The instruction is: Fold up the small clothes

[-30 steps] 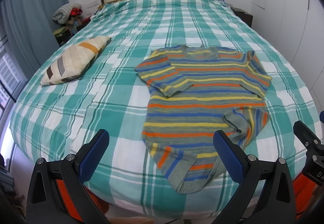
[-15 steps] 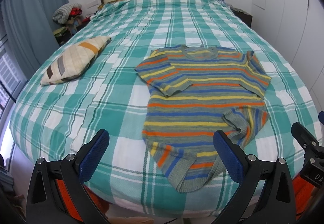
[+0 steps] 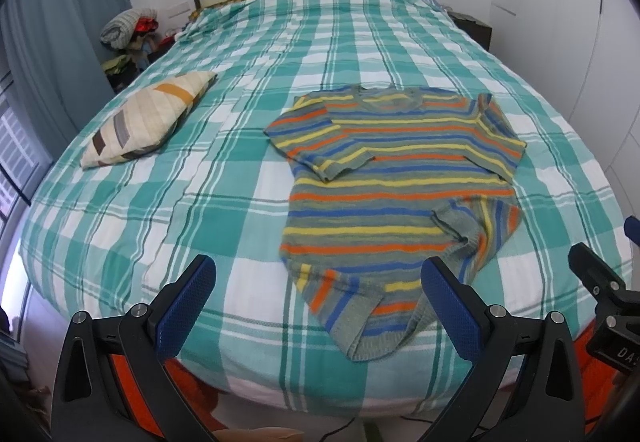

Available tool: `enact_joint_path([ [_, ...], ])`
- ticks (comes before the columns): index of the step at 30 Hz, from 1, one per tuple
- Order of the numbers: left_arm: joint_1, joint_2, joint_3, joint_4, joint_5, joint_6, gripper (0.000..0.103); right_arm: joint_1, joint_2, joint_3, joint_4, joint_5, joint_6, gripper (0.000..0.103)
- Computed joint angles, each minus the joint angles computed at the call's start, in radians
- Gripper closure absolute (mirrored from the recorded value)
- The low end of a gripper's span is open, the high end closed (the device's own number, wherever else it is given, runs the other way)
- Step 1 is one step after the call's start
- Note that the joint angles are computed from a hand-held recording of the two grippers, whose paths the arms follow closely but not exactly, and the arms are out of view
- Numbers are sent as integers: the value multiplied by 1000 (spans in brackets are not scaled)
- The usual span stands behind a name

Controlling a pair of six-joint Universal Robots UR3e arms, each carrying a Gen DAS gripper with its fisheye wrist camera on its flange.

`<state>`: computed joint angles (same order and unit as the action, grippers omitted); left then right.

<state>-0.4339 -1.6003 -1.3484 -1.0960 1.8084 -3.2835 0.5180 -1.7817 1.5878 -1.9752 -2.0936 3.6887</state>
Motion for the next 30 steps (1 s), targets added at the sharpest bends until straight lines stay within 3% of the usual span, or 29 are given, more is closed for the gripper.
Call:
enact_joint_path([
  [17, -28, 156, -174, -24, -3, 19, 1, 132, -38, -27, 156, -19, 87, 0],
  [30, -33, 133, -204, -23, 10, 19, 1, 118, -51, 25, 161, 29, 92, 0],
])
